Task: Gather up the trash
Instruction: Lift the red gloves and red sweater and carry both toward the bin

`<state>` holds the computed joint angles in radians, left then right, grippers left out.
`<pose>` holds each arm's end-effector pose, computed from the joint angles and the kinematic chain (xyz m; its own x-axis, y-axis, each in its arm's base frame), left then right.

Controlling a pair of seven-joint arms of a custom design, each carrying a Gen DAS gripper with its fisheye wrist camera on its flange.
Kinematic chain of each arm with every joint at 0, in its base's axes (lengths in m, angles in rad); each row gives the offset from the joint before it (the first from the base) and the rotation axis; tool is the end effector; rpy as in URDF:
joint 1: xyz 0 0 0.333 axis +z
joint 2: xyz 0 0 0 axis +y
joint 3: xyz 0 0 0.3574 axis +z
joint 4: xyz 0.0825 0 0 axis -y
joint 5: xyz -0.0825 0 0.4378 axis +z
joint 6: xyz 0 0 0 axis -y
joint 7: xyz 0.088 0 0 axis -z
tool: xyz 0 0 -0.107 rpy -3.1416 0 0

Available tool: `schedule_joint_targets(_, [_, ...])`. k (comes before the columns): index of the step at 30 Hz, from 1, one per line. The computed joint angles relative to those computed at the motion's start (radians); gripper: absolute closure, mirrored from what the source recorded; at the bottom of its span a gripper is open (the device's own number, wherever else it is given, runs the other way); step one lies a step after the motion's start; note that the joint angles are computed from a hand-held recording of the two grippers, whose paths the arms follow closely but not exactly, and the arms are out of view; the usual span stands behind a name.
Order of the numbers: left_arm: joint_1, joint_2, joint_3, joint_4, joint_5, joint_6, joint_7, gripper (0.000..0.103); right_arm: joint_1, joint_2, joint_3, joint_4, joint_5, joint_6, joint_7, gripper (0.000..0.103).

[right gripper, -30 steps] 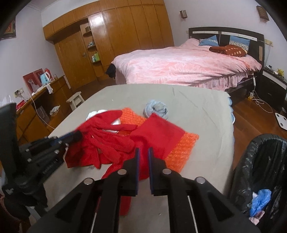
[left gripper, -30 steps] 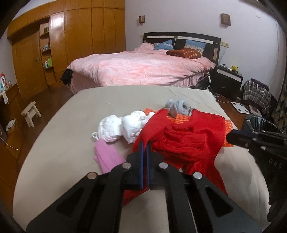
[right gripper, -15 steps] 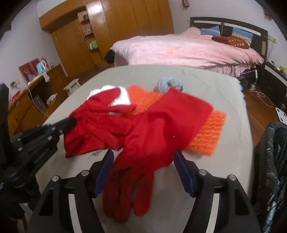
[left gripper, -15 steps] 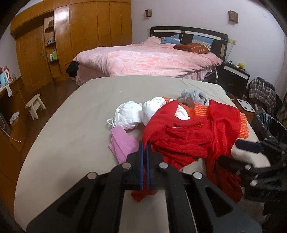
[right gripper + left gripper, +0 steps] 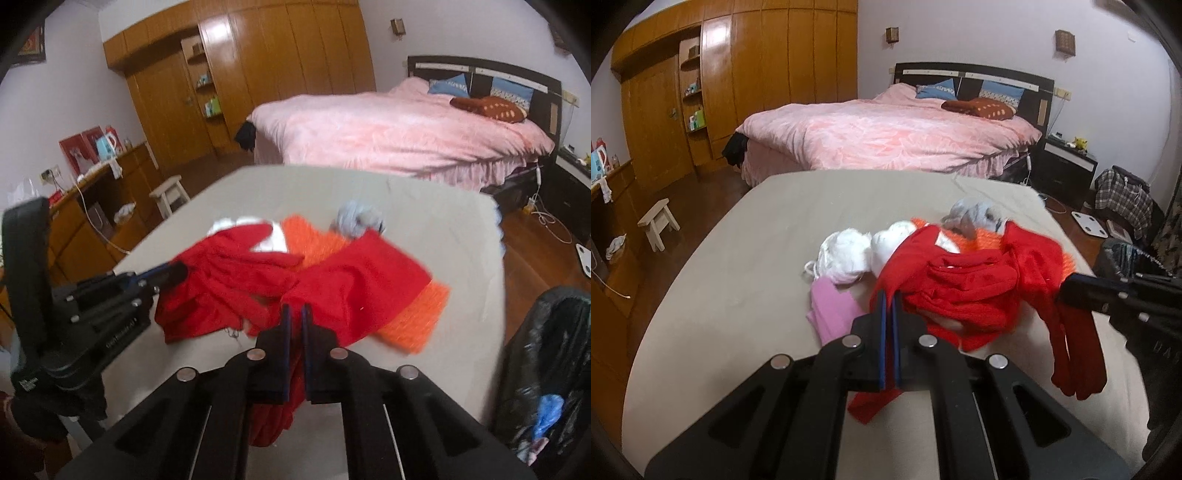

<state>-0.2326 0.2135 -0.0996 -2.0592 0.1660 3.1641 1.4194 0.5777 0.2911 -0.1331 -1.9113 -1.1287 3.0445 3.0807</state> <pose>0.6407 -0.2327 0.4464 -0.3353 -0.9420 0.0121 -0.5944 0.2016 -0.7785 0.5947 0.3685 0.4175 0.1392 -0.9684 -0.2069 -0.6455 0.0696 -0.7605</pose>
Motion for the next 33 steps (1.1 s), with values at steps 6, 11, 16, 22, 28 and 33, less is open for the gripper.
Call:
schedule_joint_targets(6, [0.061,-0.021,-0.090,-0.004,-0.055,0.002,0.059,0.101,0.003,-0.053,-0.021,-0.014,-0.162,-0.008,0.168,0.098])
schedule_joint_targets(11, [0.125,-0.039,-0.184,-0.003,-0.145,0.009,0.139,0.101,-0.026,-0.113,-0.005,-0.025,-0.355,-0.031,0.354,0.098])
schedule_joint_targets(16, [0.155,-0.054,-0.245,0.005,-0.217,0.018,0.213,0.101,-0.079,-0.166,0.043,-0.045,-0.453,-0.056,0.445,0.098])
schedule_joint_targets(22, [0.240,-0.062,-0.381,0.012,-0.364,0.015,0.360,0.101,-0.147,-0.216,0.110,-0.079,-0.500,-0.086,0.486,0.098])
schedule_joint_targets(28, [0.236,-0.066,-0.422,0.032,-0.480,0.010,0.477,0.101,-0.217,-0.266,0.178,-0.117,-0.514,-0.118,0.493,0.098])
schedule_joint_targets(33, [0.224,-0.058,-0.453,0.065,-0.566,0.004,0.572,0.101,-0.259,-0.335,0.203,-0.173,-0.517,-0.145,0.505,0.098])
